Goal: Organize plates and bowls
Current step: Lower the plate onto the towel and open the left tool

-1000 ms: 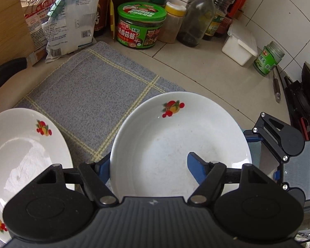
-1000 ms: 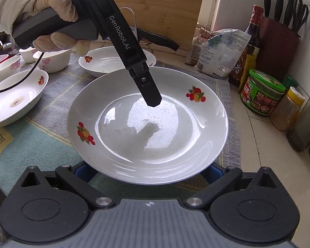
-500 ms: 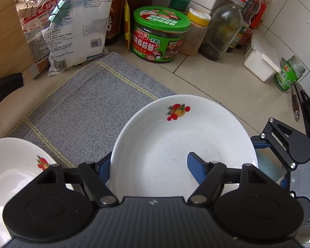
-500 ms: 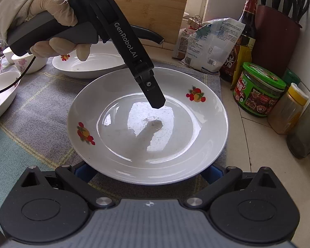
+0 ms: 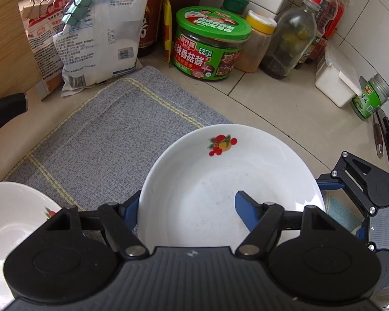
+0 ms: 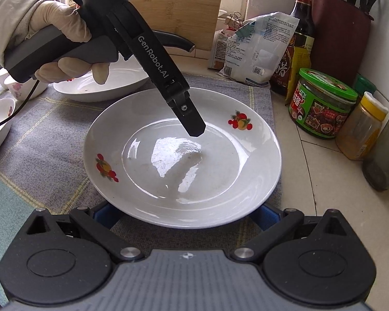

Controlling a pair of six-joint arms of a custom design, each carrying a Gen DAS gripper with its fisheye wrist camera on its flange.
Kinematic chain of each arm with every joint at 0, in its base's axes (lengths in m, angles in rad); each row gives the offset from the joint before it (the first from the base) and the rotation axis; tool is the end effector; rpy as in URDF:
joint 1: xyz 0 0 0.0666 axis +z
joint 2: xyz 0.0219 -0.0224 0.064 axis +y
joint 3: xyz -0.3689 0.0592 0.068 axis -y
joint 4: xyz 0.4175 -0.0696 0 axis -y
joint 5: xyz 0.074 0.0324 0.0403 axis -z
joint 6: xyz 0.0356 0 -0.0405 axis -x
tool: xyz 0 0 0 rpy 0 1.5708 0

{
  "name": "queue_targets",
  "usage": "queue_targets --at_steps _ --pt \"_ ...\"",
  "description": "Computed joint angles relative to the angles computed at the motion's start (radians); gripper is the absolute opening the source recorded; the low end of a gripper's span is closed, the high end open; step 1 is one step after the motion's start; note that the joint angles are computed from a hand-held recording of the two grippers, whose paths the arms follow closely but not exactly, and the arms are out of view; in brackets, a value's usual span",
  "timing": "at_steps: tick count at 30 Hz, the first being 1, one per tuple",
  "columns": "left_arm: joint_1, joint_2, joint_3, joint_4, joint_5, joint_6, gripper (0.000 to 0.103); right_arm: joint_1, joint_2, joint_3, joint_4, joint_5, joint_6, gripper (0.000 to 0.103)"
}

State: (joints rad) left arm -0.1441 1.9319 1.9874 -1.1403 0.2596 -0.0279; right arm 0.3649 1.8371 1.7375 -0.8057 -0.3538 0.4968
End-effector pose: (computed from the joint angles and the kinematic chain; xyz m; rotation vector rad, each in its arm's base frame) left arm 0.6747 -0.1075 0.3789 0.3127 2.6295 -0.3830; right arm 0.6181 0.2489 0.3425 -1.1519 2.1464 0.3783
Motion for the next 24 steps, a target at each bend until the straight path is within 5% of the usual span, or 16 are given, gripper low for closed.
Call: queue_targets --at_steps 11,17,24 --pt "-0.014 -0.127 -0.147 0.156 -0.095 -0.018 0.081 -0.002 -0.062 -0.064 0.029 -0.002 -0.065 0.103" --pt "-0.039 -0.31 -0.326 0.316 -0.145 -0.03 0.101 0.031 -0.147 -0.151 0.073 0.118 -0.127 0.103" --pt "-0.102 -0.534 -0.56 0.486 -0.329 0.042 0.102 0.068 -0.248 -0.271 0.141 0.241 -0.254 0.103"
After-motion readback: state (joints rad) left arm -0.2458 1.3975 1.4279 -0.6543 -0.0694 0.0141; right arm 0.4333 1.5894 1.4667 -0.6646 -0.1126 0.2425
